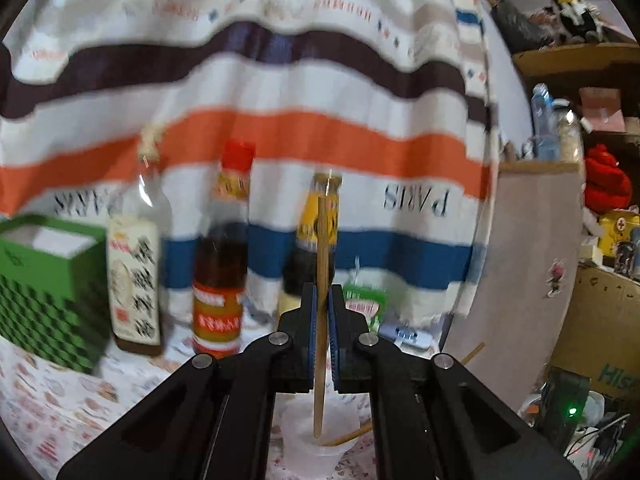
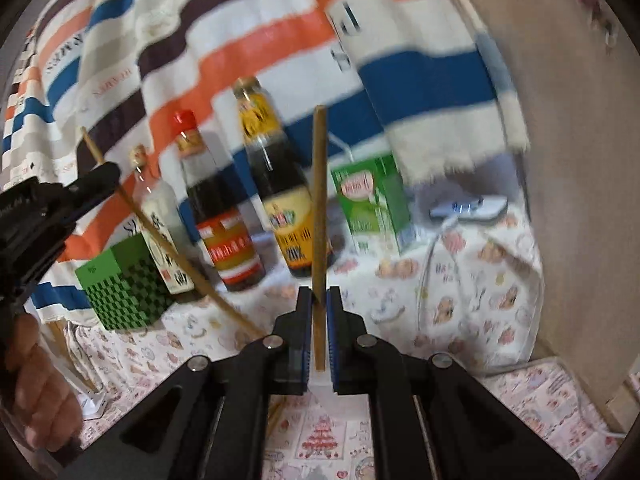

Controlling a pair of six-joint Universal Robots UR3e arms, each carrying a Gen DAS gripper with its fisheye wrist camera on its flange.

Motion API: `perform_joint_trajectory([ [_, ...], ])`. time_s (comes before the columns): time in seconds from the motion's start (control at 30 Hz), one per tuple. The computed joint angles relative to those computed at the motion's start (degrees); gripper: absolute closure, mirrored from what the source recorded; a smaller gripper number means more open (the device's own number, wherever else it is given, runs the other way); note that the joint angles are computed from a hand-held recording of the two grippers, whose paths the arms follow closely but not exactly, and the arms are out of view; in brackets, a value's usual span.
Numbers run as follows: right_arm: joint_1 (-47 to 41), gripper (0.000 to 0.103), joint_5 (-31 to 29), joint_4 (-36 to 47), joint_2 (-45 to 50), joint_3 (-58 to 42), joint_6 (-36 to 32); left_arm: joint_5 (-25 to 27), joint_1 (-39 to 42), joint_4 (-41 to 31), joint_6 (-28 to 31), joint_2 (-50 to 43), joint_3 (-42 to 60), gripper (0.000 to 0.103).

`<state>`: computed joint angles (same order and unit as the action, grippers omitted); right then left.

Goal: Organize utensils
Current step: 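Lower the left tool's chopstick into the clear cup and open while the right tool does the same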

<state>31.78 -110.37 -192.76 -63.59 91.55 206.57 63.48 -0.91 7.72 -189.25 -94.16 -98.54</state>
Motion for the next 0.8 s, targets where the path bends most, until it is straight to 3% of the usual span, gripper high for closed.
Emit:
perform_joint_trajectory([
  [0.2,-2.7,0.096,4.7,1.6,-1.4,2.7,2.4,4.8,-4.1,-3.6,4.1,-6.8,3.1,0.098],
  [0.33,-4.0,0.095,7.2,4.3,-1.6,2.5,3.3,4.6,-4.7,-7.4,6.2,-7.9,3.5,0.098],
  [0.5,-4.4,0.094,8.8,7.5,-1.1,1.3,3.2,8.3,-6.2,-13.1,10.3,-8.8,6.1,0.098],
  [0.53,-4.6,0.083,9.4,7.9,-1.3,1.4,3.2,8.5,-6.2,-14.4,10.3,-8.8,6.7,0.098],
  [0.57,-4.6,0.065,9.9,8.4,-1.6,1.6,3.5,8.6,-5.9,-15.5,10.2,-8.5,7.0,0.097],
  [0.6,-4.3,0.058,9.4,8.4,-1.7,1.8,3.9,8.6,-5.5,-16.4,10.1,-8.1,7.2,0.087],
  [0.63,-3.9,0.054,8.6,8.5,-1.8,1.8,4.0,8.5,-5.0,-16.7,10.0,-7.4,6.9,0.068],
  [0.7,-3.3,0.046,8.6,9.3,-2.1,1.7,3.6,9.7,-3.7,-14.0,9.8,-4.8,3.8,0.049],
  [0.73,-2.8,0.036,8.0,10.1,-2.2,1.5,3.7,9.4,-2.7,-12.7,10.2,-3.2,1.9,0.047],
  [0.8,-1.8,0.031,7.3,10.8,-2.5,1.3,4.3,6.9,0.3,-11.5,12.4,1.7,-3.1,0.039],
])
